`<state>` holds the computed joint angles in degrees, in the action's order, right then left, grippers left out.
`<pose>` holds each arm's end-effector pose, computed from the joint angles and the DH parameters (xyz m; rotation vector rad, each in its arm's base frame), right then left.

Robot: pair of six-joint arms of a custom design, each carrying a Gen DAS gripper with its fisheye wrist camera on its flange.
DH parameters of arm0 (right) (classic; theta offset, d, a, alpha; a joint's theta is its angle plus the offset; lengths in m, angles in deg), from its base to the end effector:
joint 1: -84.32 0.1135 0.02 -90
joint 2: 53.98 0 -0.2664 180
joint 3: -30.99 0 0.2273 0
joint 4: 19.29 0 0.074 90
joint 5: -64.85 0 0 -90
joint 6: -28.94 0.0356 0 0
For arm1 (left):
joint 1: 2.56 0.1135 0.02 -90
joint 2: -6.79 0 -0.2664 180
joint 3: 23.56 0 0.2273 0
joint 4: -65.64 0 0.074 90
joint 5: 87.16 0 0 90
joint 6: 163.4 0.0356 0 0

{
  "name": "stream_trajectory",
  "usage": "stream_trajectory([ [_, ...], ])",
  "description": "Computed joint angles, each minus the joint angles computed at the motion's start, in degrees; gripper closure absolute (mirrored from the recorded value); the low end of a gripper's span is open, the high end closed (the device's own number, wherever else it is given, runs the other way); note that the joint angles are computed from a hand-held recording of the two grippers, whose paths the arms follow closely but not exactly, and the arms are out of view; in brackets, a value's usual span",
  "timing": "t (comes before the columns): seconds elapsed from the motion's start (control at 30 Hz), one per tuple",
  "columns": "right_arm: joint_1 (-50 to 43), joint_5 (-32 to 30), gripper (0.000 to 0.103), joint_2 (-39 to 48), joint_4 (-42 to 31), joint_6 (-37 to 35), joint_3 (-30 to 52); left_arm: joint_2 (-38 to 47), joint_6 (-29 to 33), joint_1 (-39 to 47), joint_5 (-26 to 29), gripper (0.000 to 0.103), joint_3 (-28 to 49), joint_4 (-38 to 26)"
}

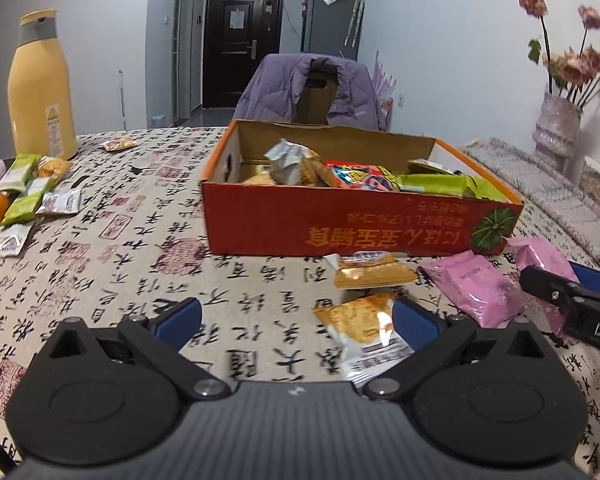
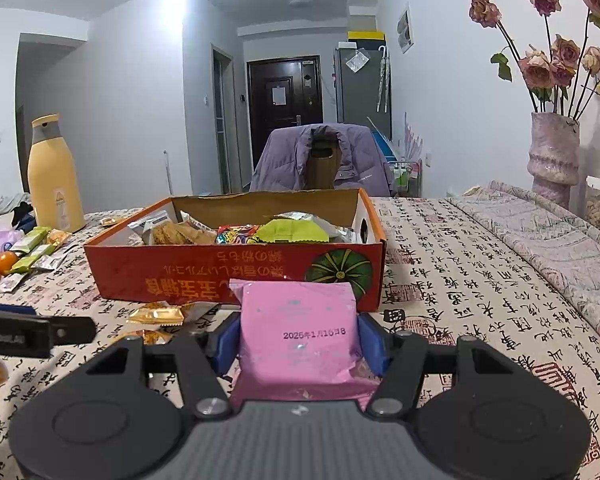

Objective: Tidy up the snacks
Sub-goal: 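Grasp a white cracker packet with the left gripper while the right holds the pink packet, then carry the pink and cracker packets into the box and open both grippers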

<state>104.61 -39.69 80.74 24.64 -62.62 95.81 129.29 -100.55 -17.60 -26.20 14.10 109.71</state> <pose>0.3562 0.1412 0.0418 -0.5445 1.9653 0.4627 0.2587 -0.0516 0.0432 -0.4845 2.1288 0.1664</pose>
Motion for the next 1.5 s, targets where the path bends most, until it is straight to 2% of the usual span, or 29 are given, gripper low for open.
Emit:
stream_trajectory([
  [0.27, -0.2, 0.3, 0.042, 0.4, 0.9, 0.6, -0.3, 0.5, -2.4, -3.9, -3.2, 0.000, 11.4, -17.2],
  [0.47, 0.0, 1.0, 0.042, 0.5, 1.5, 0.5, -0.5, 2.8, -3.8, -5.6, -4.1, 0.000, 16.0, -22.5],
  [0.63, 0.1, 1.1, 0.042, 0.6, 1.6, 0.3, -0.6, 3.9, -6.2, -5.6, -3.6, 0.009, 18.6, -26.4],
  [0.8, 0.3, 1.1, 0.042, 0.6, 1.6, 0.0, -0.7, 4.9, -7.5, -4.9, -2.1, 0.019, 19.7, -27.9],
  [0.97, 0.3, 1.0, 0.043, 0.7, 1.6, -0.1, -0.6, 4.9, -7.7, -4.7, -1.6, 0.040, 19.7, -28.0],
  [1.5, 0.7, 1.7, 0.042, 0.7, 2.1, -0.9, -0.9, 2.6, -8.1, -6.2, -4.2, 0.043, 15.2, -24.3],
])
